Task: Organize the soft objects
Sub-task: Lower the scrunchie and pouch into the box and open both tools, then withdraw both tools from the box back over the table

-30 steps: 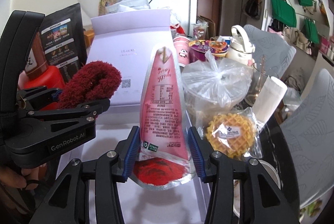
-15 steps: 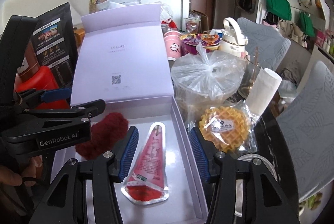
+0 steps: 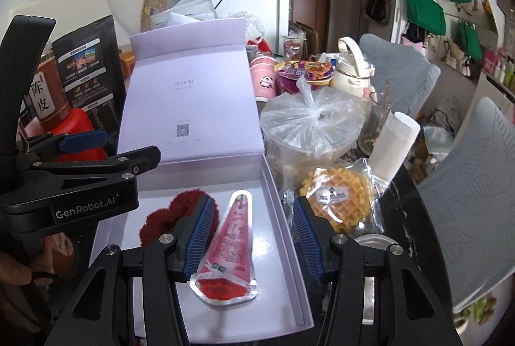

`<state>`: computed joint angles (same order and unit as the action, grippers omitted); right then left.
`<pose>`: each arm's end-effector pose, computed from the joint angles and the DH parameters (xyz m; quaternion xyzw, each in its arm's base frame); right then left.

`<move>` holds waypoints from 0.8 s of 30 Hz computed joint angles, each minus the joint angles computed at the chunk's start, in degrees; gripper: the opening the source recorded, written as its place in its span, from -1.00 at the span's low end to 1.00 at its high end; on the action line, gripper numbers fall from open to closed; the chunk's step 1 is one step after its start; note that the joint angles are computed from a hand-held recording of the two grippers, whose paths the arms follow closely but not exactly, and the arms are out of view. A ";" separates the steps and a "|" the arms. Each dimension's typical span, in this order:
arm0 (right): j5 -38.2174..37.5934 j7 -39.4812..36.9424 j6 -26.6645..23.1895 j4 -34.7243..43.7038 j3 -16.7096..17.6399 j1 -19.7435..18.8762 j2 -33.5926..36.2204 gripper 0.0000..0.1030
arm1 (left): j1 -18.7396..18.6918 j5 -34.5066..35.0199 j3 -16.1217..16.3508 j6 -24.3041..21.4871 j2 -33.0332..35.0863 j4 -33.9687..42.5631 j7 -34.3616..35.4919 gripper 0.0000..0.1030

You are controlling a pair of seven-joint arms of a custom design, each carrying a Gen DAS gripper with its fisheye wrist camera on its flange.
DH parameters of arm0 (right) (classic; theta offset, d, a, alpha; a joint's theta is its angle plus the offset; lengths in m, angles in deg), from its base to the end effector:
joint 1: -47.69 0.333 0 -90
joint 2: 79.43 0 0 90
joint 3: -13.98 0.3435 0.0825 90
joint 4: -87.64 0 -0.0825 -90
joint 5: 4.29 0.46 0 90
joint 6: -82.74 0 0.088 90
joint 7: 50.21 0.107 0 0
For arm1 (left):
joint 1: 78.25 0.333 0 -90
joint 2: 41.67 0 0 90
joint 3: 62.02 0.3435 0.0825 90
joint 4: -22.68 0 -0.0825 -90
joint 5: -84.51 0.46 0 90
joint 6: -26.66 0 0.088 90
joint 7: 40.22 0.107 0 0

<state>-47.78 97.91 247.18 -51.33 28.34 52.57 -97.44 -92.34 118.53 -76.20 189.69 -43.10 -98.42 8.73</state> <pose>0.4961 0.2194 0.4806 -0.6435 0.6421 -0.2925 0.2965 0.5558 -0.3336 0.4965 -0.5508 0.7336 -0.3132 0.2456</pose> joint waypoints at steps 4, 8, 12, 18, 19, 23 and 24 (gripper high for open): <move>0.25 0.06 -0.21 -0.83 0.33 0.15 -2.17 0.00 | 0.21 0.50 -0.39 0.19 -2.31 -1.30 -0.40 0.53; 0.98 -0.11 0.02 -1.99 1.10 -0.11 -4.74 0.00 | 1.07 0.72 -1.33 0.36 -5.38 -3.15 -1.19 0.53; 2.55 -0.67 0.22 -3.38 2.08 -0.42 -7.70 0.00 | 2.20 1.14 -2.69 0.57 -8.24 -4.70 -2.14 0.53; 5.31 -1.93 -0.20 -5.97 4.03 -1.08 -13.27 0.04 | 3.38 -0.12 -4.53 1.07 -12.78 -7.41 -1.33 0.53; 5.84 -2.17 -0.23 -6.28 4.32 -1.22 -13.94 0.08 | 3.52 -0.47 -4.80 1.24 -13.63 -7.96 -1.10 0.53; 7.80 -3.07 -0.70 -7.94 5.55 -1.59 -17.59 0.10 | 4.13 -2.08 -5.91 1.61 -16.70 -9.85 -0.08 0.53; 8.35 -3.33 -0.95 -8.44 5.79 -1.50 -18.69 0.11 | 4.35 -2.42 -6.26 1.68 -17.42 -10.26 0.08 0.53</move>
